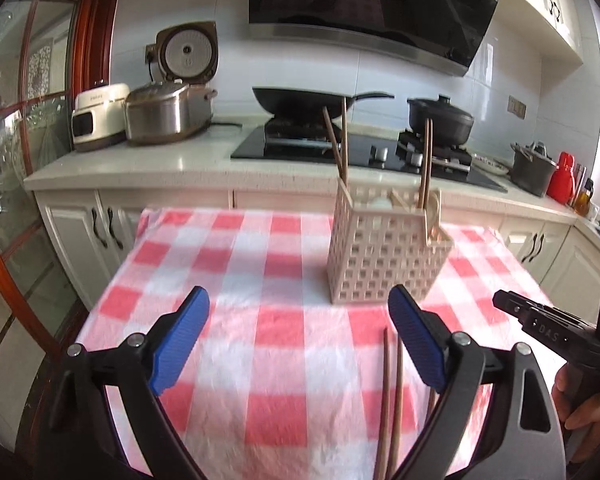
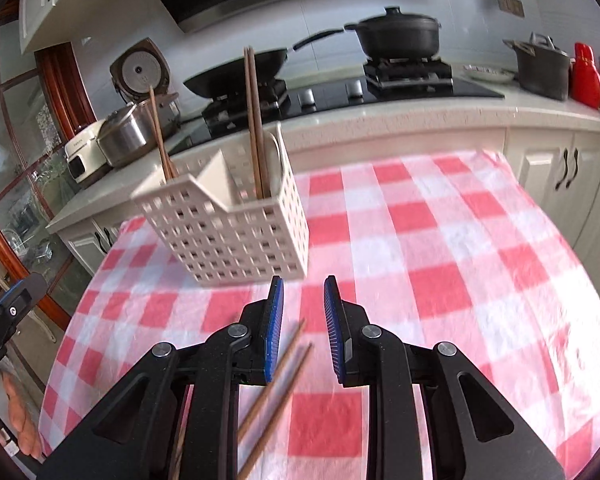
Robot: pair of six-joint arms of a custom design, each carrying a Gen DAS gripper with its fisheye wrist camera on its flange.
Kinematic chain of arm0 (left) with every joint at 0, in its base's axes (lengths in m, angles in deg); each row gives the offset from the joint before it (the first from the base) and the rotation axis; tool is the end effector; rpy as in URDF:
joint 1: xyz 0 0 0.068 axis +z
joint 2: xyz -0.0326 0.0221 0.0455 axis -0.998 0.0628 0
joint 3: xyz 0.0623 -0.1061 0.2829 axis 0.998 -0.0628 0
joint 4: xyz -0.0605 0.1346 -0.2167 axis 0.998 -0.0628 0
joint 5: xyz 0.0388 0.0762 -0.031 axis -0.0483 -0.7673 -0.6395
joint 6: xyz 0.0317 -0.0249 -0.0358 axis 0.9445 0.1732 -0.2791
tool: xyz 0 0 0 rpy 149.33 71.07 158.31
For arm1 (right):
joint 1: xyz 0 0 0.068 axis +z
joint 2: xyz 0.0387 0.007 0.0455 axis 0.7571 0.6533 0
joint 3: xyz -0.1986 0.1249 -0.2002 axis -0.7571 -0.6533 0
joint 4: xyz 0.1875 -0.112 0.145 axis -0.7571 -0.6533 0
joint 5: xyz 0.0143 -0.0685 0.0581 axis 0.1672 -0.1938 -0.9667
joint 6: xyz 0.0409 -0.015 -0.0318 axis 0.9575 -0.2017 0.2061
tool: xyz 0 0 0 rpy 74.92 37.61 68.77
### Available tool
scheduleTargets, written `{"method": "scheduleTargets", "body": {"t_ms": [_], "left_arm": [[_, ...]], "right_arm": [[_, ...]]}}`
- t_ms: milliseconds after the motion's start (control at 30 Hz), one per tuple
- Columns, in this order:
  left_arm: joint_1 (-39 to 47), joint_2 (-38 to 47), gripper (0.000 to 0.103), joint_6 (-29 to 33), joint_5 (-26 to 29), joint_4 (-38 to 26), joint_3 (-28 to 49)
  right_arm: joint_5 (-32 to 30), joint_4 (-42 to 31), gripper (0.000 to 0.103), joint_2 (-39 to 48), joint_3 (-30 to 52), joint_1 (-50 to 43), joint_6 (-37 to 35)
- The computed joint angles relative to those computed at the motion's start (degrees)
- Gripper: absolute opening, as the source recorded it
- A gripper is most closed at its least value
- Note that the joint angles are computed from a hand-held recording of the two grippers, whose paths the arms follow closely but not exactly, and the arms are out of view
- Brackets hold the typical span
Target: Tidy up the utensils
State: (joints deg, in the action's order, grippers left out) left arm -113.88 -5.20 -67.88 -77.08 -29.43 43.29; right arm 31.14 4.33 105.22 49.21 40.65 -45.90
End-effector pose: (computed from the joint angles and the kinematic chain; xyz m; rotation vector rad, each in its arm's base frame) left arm 0.2109 -0.1039 0.2836 0.2405 2.1036 -0.2335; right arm 0.2076 -0.0279 0.2260 0.3918 2.1804 0.1581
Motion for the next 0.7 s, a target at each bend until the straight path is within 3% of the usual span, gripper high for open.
{"method": "scheduleTargets", "body": {"t_ms": [333, 600, 700], "left_arm": [[-0.7, -1.3, 0.088, -2.1, 1.2, 3.0, -9.4], [2.2, 0.4, 0.088, -1.3, 4.3, 5.7, -12.5], [4.2, 0.4, 0.088, -1.4, 6.0, 6.3, -13.1]], "right_arm": [[6.0, 6.3, 0.022, 6.5, -7.4, 8.2, 4.8], [13.3, 6.6, 0.022, 9.5, -7.5, 12.4, 6.9], [13.4, 6.3, 0.022, 10.3, -7.1, 12.1, 7.0]]}}
